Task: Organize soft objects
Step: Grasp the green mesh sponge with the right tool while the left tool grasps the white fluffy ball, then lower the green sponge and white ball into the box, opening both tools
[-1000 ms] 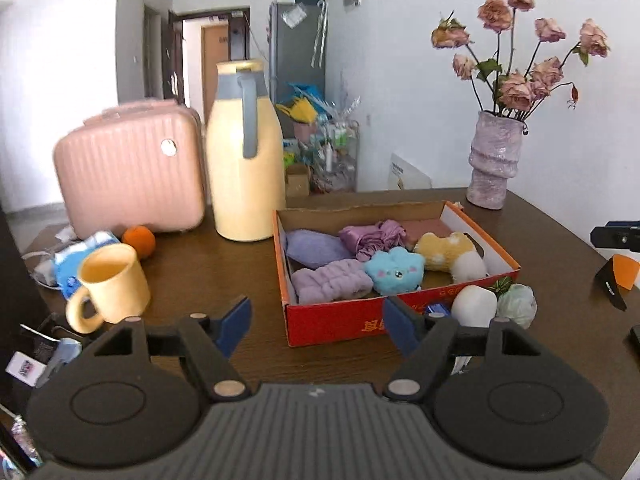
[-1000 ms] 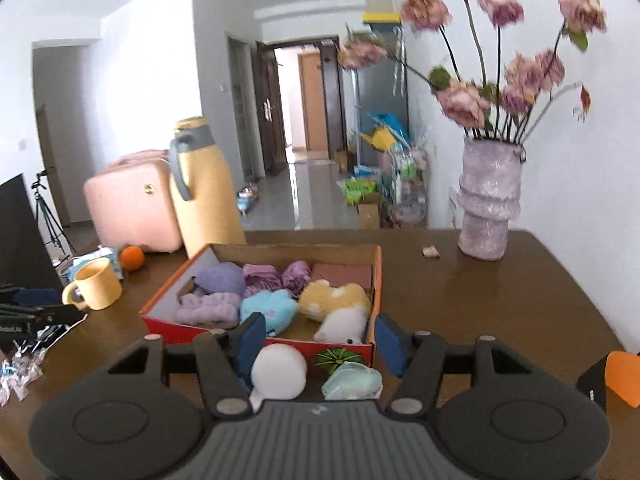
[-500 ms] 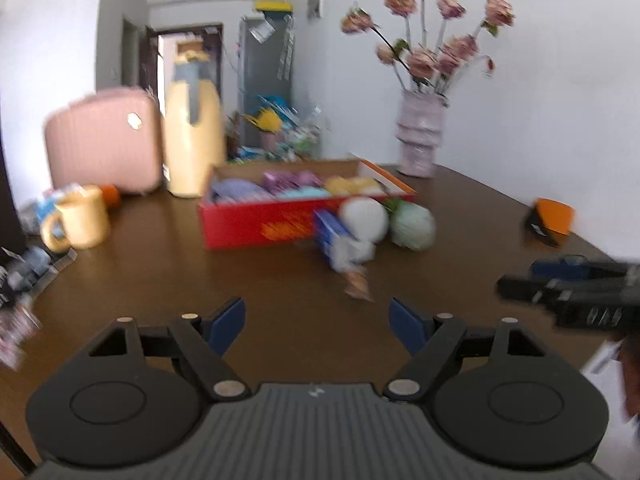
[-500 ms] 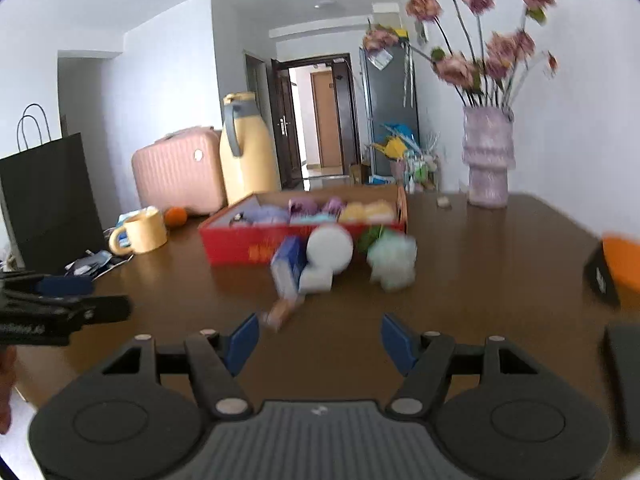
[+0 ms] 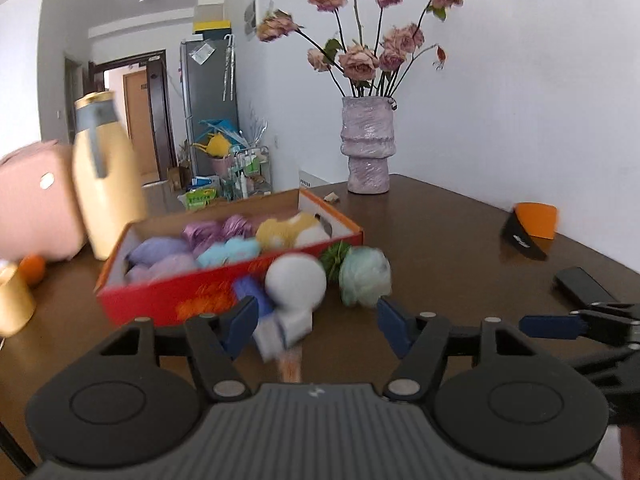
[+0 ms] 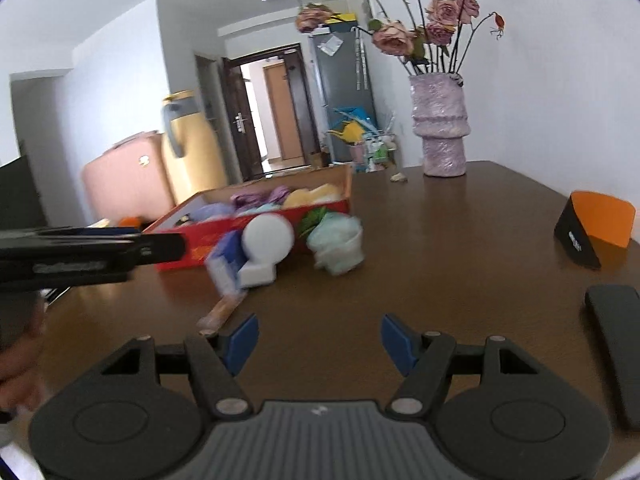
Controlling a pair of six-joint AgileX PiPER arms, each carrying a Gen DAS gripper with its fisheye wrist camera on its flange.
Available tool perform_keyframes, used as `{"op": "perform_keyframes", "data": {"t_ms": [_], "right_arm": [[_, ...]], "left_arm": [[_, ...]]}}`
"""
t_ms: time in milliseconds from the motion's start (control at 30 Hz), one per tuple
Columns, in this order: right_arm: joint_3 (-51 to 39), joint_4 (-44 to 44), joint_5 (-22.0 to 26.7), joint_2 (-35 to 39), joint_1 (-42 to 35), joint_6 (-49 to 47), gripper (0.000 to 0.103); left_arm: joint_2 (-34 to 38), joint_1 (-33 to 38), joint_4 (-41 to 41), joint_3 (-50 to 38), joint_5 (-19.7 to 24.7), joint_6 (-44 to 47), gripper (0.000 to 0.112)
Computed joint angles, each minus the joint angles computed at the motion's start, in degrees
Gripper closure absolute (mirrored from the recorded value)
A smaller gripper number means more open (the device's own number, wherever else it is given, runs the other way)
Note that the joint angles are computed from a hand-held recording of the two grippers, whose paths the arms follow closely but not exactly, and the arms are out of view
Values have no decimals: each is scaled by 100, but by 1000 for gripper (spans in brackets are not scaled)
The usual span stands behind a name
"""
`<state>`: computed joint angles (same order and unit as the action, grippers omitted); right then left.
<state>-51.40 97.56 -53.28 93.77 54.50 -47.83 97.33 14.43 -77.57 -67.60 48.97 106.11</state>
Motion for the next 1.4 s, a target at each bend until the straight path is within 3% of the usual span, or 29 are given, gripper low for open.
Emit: {"op": "perform_keyframes", "data": {"t_ms": [100,233,300,367,400,467,633,733,833,1000,1100,1267,1400], "right_arm": [[-158,-341,631,69,-822,-222,36],[-709,-842,1767,492,-1994,-495,37],[-1153,-738,2121,815,-2392,-788,37],[-1538,-826,2445,1154,-2706,-845,37],[-1786,-662,2649,1343,-2870,-1034,39],[-2187,-318,2940,1650,-3103,-1334,41],[-2651,63,3410,2079,-3367,-1615,66],[-2598,-13,3284,2026,-3276,-1517,76],[-2272,-296,2994,1726,-3047,-1140,78],[-1303,-996,2182,886,-2138,-287,78],[-859,-1054,1763,514,-1375,17,78],[-734,-843,1460,544,-312,374,78],[-1147,-342,1438,893,79,-170,78]], "left_arm": [[588,-869,195,-704,-956,-365,44],[1572,-1409,849,-1952,-1509,-1279,44],[1997,-1478,1440,-2582,-1460,-1959,47],[2427,-1487,2143,-3281,-1175,-2840,56],[2577,-1480,2389,-3533,-1009,-3158,68],[2830,-1445,2588,-3931,-677,-3426,73],[3002,-1353,2472,-4188,-346,-3544,85],[2812,-1271,2144,-3920,-297,-3286,86],[2442,-1033,1665,-3527,-109,-3017,86],[1625,24,900,-2660,949,-2461,86],[1345,730,1029,-2250,1451,-2351,85],[1271,1646,1634,-1775,1733,-2442,85],[1332,2004,2011,-1630,1705,-2402,85]]}}
